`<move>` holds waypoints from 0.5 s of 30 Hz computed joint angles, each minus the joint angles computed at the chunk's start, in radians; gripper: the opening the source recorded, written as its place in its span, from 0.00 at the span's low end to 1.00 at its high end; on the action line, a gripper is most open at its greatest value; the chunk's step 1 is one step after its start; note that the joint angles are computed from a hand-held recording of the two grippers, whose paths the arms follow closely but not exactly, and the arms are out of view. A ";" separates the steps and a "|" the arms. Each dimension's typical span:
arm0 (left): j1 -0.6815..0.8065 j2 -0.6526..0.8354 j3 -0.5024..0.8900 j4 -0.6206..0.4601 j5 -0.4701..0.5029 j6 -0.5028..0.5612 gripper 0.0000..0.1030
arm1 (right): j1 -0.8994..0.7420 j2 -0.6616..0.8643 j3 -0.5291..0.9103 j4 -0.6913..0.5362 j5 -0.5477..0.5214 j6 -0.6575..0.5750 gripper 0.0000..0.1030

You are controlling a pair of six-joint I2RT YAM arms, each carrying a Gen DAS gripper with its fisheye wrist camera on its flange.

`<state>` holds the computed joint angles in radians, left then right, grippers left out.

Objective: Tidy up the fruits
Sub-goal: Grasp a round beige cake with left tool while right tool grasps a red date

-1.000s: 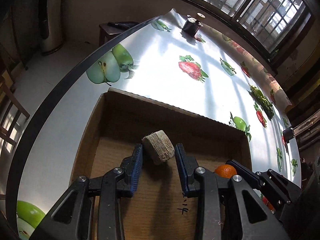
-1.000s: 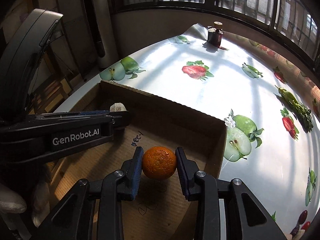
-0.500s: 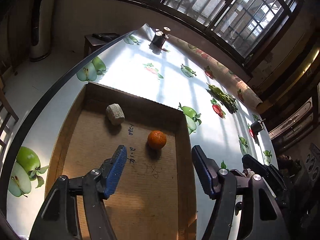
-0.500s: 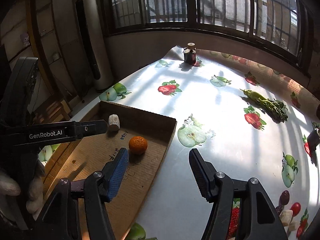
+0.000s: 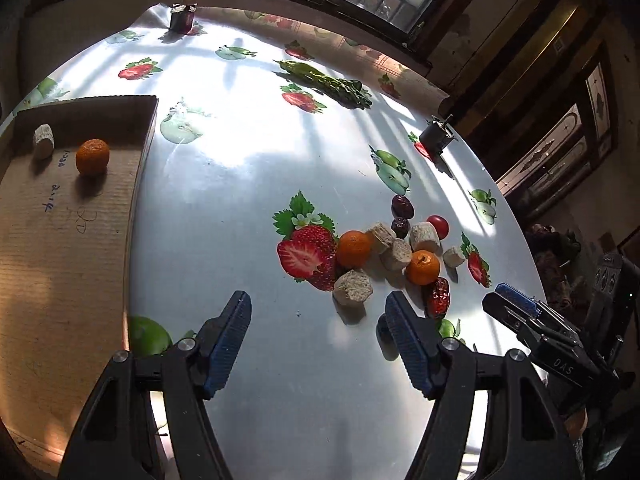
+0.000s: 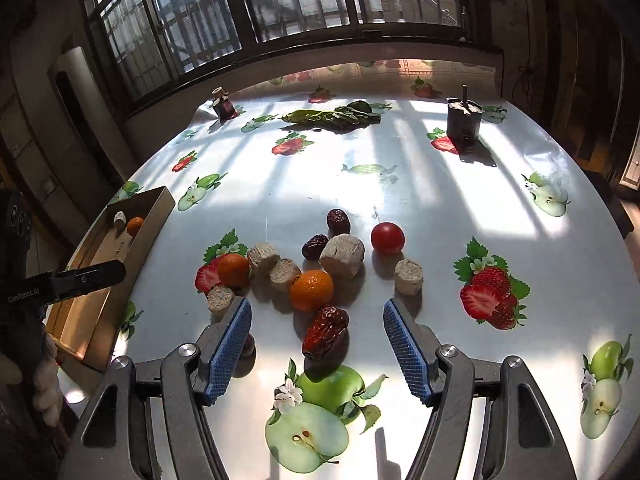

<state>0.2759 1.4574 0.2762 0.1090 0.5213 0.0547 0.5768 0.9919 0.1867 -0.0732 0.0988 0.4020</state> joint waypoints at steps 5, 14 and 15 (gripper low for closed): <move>-0.175 0.185 0.003 0.198 -0.096 -0.141 0.67 | -0.070 0.054 -0.063 0.085 -0.064 -0.043 0.56; -0.296 0.266 0.022 0.329 -0.225 -0.146 0.34 | -0.030 0.389 -0.022 0.346 -0.084 -0.012 0.52; -0.295 0.271 0.019 0.338 -0.222 -0.143 0.33 | -0.029 0.406 -0.018 0.357 -0.085 -0.011 0.51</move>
